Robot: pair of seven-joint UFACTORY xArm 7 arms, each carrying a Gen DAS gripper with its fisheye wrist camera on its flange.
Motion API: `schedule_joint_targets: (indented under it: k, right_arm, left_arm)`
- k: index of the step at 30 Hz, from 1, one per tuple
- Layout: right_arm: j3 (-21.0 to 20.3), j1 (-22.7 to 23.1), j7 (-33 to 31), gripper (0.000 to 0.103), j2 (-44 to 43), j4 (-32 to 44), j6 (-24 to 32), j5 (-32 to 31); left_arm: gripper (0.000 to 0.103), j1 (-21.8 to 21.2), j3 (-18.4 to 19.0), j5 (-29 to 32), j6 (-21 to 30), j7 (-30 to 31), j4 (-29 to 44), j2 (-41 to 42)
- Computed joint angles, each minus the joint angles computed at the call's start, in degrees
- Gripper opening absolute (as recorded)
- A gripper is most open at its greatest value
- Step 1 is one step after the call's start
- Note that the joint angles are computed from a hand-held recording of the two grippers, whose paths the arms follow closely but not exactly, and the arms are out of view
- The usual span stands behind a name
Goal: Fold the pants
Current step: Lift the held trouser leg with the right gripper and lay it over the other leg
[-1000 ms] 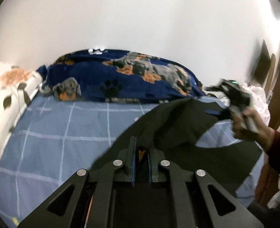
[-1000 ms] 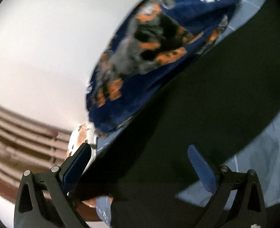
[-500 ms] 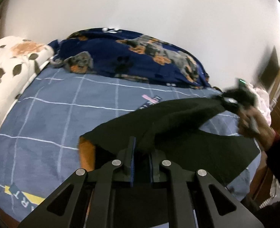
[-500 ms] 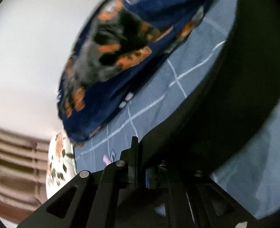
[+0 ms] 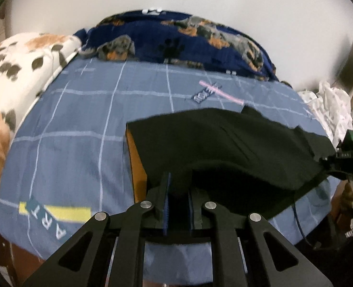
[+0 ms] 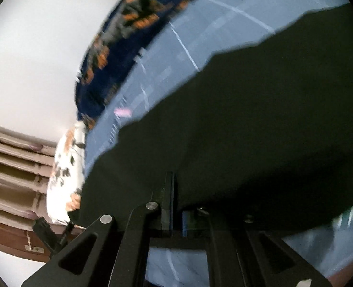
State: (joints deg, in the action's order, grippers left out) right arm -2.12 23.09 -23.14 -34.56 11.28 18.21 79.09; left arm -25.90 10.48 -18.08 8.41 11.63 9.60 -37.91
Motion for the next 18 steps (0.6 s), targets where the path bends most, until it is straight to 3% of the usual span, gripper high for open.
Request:
schedule_joint_targets:
  k: [6,9,11,13,15,18]
  right_arm:
    - [0.04,-1.15,-4.65,0.006,0.38,-2.42,1.16,5.12]
    - [0.93,-2.22,-7.55,0.006,1.32,-2.17,2.48,7.72]
    - [1.55,-3.11,-8.97,0.006,1.52,-2.27,3.29,9.01]
    - [1.82,-4.29,-9.69,0.006,1.36,-2.42,4.57,9.69]
    - [2.63,-5.08,-10.19,0.006,1.44,-2.34,5.15,10.5]
    - [3.52,-6.02,-11.14,0.006,1.53,-2.32,5.78,11.99]
  left_arm:
    - [0.014,3.51,-5.86,3.42,-1.45,-2.77,-3.84,-0.77]
    - [0.021,6.67,-8.79,6.46,-0.34,-5.15,-4.45,-0.96]
    - [0.038,11.33,-13.56,9.46,2.97,-8.65,-5.06,-3.65]
    - [0.064,16.49,-18.25,12.99,6.13,-13.15,-6.9,-9.85]
    - [0.065,16.86,-16.72,14.18,9.09,-13.76,-8.29,-16.0]
    - [0.066,20.7,-20.09,17.92,13.43,-18.41,-8.13,-23.98]
